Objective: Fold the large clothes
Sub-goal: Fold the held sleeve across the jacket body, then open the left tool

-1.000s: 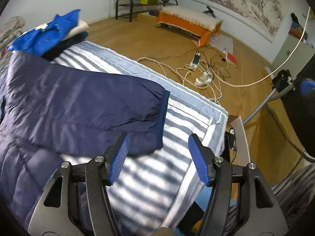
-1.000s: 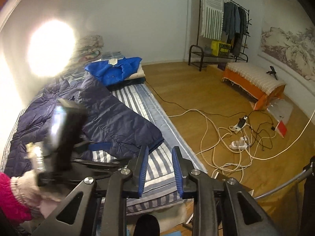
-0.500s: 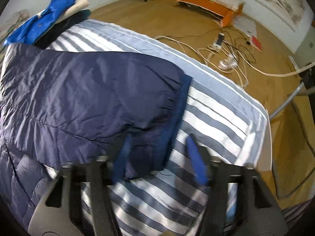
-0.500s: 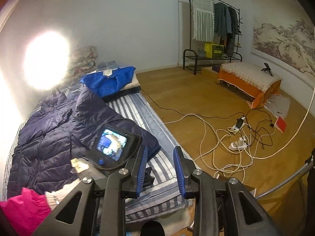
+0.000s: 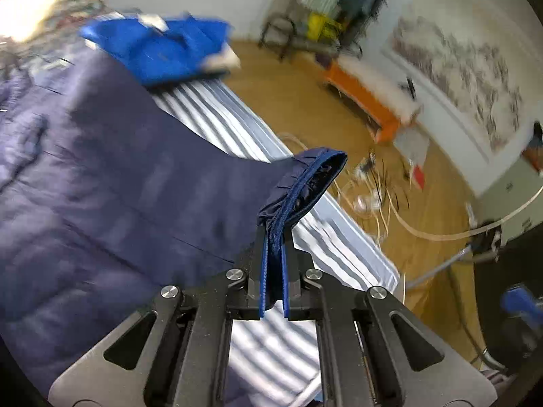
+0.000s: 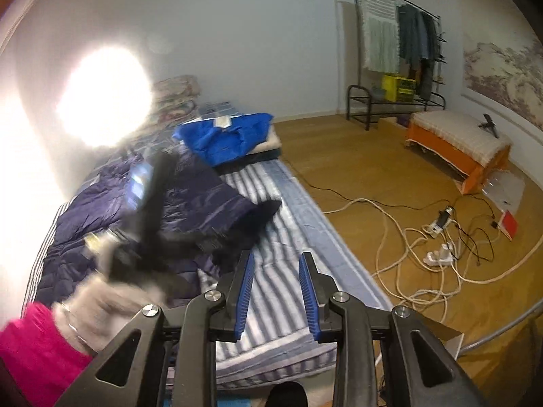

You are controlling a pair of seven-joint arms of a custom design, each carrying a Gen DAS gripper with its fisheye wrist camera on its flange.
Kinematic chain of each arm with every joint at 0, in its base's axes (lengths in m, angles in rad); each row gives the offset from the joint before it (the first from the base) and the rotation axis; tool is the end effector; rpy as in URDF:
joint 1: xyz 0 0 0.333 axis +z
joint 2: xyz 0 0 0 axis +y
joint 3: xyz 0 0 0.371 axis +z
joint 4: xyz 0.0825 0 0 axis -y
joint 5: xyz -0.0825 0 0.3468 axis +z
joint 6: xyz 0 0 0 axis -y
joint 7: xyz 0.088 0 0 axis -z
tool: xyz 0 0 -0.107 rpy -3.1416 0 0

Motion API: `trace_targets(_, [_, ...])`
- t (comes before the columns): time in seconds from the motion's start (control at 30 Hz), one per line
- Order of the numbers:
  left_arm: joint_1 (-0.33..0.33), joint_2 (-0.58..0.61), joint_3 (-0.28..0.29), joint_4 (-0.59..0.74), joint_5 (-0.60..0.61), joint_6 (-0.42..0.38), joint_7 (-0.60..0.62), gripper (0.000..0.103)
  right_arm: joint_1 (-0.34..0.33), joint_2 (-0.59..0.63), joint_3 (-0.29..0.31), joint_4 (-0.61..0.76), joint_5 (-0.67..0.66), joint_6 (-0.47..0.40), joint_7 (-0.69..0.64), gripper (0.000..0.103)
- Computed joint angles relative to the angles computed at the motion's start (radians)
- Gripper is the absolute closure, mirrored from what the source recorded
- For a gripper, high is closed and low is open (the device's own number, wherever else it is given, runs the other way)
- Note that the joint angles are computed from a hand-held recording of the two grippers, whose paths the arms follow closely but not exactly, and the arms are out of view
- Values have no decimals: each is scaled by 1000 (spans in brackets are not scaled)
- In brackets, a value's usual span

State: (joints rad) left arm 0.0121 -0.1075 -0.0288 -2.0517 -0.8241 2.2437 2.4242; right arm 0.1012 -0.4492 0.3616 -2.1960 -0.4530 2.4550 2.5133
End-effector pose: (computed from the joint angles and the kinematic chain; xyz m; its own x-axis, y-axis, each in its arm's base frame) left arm 0.5138 -0.0305 0.5933 -0.5020 -0.7842 0.3648 -0.7784 0.2258 -0.5858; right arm 0.3543 0.2226 0.6847 -0.1696 -0.9830 -0.0709 -0.6452 0.1651 -0.7460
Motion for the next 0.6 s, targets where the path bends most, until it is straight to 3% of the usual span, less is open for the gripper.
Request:
trace_targets(0.13, [96,61,78,133,-29,-80,-2,99,29,67,8,54,-1,11,-28,75])
trace_targets(0.3, [240,207,107,295,-54,-76,-57,99,96,165,-10,126,15,21,-53,75])
trace_targets(0.6, [418,489,111,565,25,42,-228,99,250,360,-37,288,-47,-27,-114,75])
